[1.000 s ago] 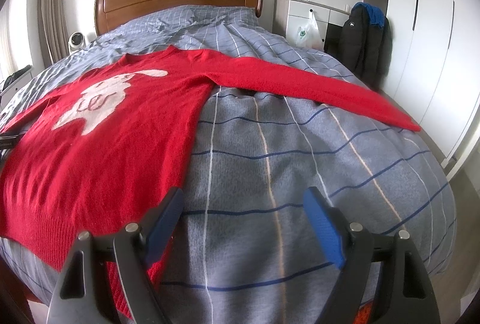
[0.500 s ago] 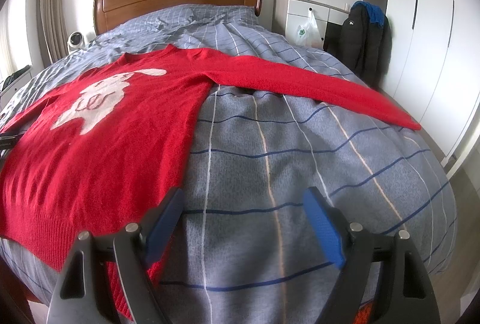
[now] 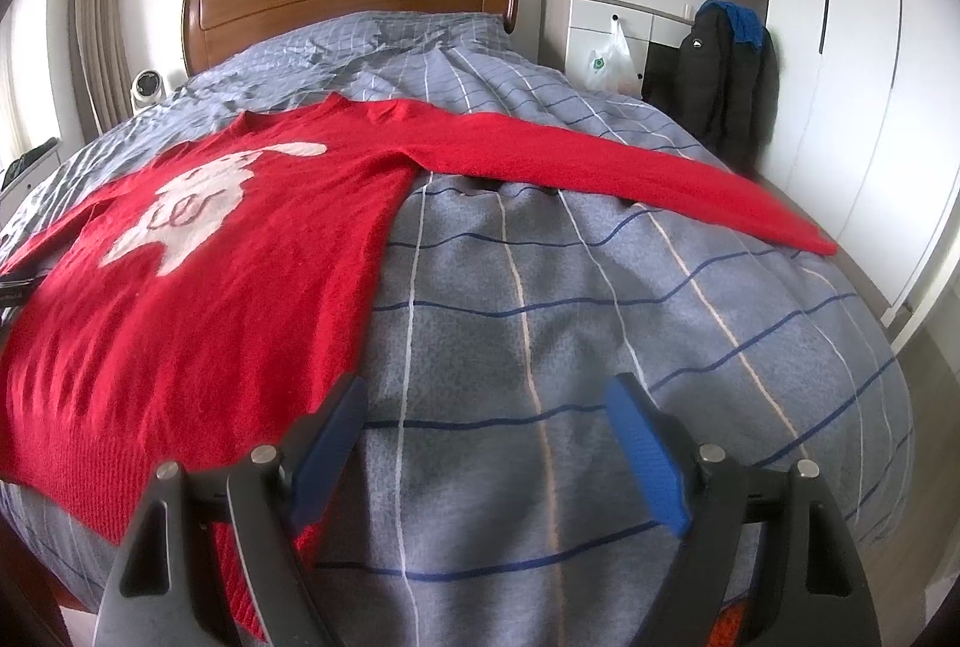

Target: Fold small clothes

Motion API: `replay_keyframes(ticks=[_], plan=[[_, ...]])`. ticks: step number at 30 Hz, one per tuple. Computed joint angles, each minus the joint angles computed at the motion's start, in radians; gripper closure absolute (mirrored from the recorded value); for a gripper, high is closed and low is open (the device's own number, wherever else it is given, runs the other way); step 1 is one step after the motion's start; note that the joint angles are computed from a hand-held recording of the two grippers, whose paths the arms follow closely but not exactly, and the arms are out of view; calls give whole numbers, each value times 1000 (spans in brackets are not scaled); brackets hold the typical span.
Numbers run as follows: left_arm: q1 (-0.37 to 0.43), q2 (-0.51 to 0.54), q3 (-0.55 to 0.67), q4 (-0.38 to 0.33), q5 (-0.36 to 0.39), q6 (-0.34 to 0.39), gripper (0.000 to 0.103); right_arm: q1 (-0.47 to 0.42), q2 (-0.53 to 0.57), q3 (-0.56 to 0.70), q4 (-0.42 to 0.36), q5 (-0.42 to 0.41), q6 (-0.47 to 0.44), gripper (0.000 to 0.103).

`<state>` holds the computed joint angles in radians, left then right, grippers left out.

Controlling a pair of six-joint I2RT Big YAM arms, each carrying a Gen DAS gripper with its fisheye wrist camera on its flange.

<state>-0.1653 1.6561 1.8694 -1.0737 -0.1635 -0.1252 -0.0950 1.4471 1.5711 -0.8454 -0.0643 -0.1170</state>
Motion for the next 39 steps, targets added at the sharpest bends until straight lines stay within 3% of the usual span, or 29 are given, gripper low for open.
replay_keyframes(ticks=[27,29,31,35,39], plan=[[6,-1,-9,10,32,-17,0,1,7,13,-20,4,4,22],[5,8,12,-20,24,-14,0,0,7,13,-22,2,5,22],[-3,36,74,-110,2,-25,0,-1,5,12,-19,-1,7,22],[-12,96,203,-310,-8,-175,0,-8,8,14,-14,-13,19,22],[-31,107,223,-361,-67,-324,0,-14,17,25,-28,-21,35,22]])
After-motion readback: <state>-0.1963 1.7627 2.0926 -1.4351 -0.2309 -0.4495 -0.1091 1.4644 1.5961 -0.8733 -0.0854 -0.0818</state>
